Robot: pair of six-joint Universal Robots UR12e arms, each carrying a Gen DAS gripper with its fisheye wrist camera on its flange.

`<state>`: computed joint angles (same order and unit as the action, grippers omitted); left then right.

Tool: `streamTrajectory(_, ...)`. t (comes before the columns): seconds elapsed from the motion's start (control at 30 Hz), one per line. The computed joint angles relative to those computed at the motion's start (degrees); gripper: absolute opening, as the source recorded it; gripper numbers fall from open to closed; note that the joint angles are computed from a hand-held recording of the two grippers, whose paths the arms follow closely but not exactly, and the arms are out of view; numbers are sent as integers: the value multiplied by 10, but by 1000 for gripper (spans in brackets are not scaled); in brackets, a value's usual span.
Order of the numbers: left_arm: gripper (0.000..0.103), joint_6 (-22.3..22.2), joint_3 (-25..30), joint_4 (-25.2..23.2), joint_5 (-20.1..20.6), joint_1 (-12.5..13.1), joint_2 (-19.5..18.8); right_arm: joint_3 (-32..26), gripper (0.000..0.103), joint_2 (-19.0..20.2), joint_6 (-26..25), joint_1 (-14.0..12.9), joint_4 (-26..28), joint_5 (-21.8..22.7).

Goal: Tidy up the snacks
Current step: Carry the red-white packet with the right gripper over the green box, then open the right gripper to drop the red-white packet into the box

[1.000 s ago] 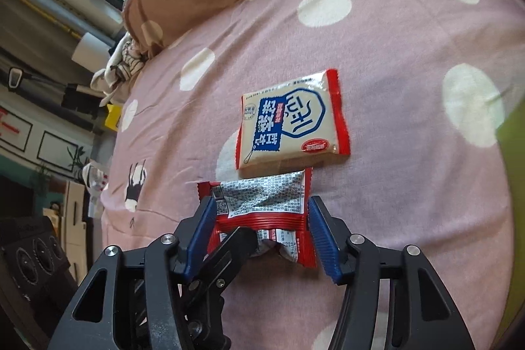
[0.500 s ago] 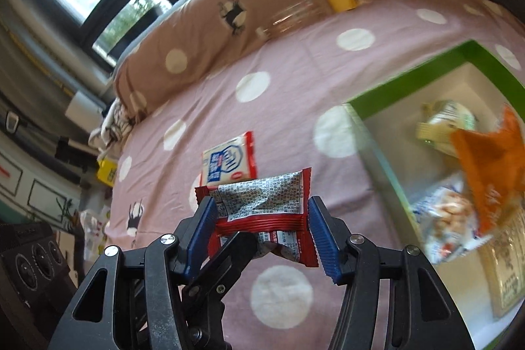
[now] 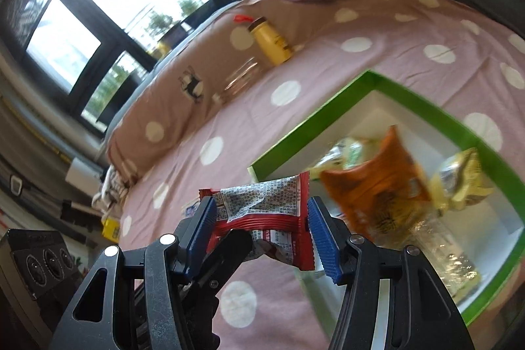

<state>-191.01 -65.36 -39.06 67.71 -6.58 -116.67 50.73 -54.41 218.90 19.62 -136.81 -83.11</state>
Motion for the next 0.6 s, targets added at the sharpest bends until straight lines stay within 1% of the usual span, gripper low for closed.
streamTrajectory(0.07,36,9,14,-15,-15,-4,-9,7,60,-6,13,-2,7,-26)
streamTrajectory(0.2,36,36,39,-47,-32,-13,-25,24,60,-16,43,-10,21,-44)
streamTrajectory(0.33,36,51,51,-68,-38,-20,-32,25,60,-20,57,-13,51,-68)
streamTrajectory(0.43,37,58,56,-81,-41,-23,-35,26,60,-22,65,-16,71,-72)
streamTrajectory(0.53,42,56,55,-85,-50,-21,-35,34,61,-26,73,-19,66,-66)
streamTrajectory(0.57,44,53,55,-85,-52,-20,-35,35,64,-26,75,-18,66,-71)
streamTrajectory(0.6,50,49,52,-81,-54,-18,-33,36,71,-27,73,-17,62,-81)
